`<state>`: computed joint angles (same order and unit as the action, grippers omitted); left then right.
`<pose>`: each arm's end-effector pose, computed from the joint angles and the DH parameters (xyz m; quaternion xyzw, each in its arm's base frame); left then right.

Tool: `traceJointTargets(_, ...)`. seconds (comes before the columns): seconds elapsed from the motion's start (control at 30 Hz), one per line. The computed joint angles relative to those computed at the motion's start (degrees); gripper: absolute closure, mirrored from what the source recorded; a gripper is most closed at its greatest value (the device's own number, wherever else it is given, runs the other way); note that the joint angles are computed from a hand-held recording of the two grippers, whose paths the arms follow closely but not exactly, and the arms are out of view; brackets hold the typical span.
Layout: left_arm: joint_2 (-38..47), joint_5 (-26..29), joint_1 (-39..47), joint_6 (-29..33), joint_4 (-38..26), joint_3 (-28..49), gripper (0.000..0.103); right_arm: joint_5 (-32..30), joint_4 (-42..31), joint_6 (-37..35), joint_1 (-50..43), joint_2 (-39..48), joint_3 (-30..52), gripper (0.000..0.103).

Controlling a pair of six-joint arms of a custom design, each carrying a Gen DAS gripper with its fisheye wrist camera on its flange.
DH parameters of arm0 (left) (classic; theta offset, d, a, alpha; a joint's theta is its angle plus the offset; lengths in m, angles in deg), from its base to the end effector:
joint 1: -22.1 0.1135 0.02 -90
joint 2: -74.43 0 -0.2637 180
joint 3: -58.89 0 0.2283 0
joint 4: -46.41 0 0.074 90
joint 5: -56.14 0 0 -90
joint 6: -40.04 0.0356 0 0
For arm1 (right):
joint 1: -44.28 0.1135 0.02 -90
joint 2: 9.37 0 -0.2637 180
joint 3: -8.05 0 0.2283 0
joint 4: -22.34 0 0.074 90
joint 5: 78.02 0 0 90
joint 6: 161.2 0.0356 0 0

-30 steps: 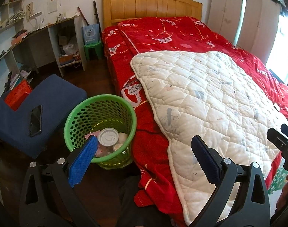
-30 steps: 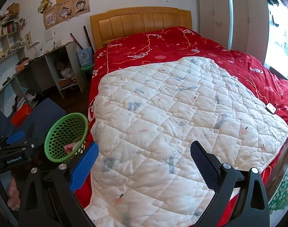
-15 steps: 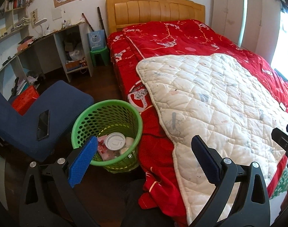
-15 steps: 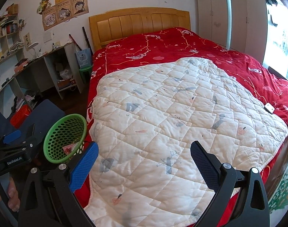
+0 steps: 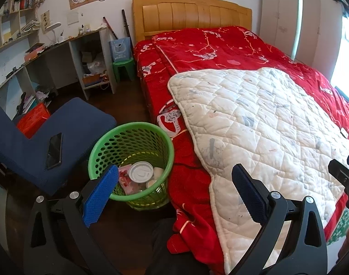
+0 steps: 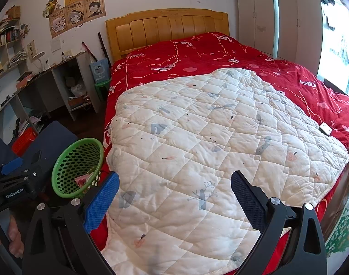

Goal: Collect trash

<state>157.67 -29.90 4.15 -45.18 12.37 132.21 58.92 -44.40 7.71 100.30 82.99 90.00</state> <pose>0.2777 -0.0925 0.2600 0.1945 0.8991 -0.0764 0.3846 0.1765 0.2154 0.2399 0.2245 0.8845 -0.0569 0.4049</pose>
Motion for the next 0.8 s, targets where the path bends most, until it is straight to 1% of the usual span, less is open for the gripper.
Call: traceJointTargets(0.8,0.8,-0.1,0.6,-1.9,-0.1,0.4,0.006,0.0,0.3,0.9,0.3,0.0,-0.5,0.008)
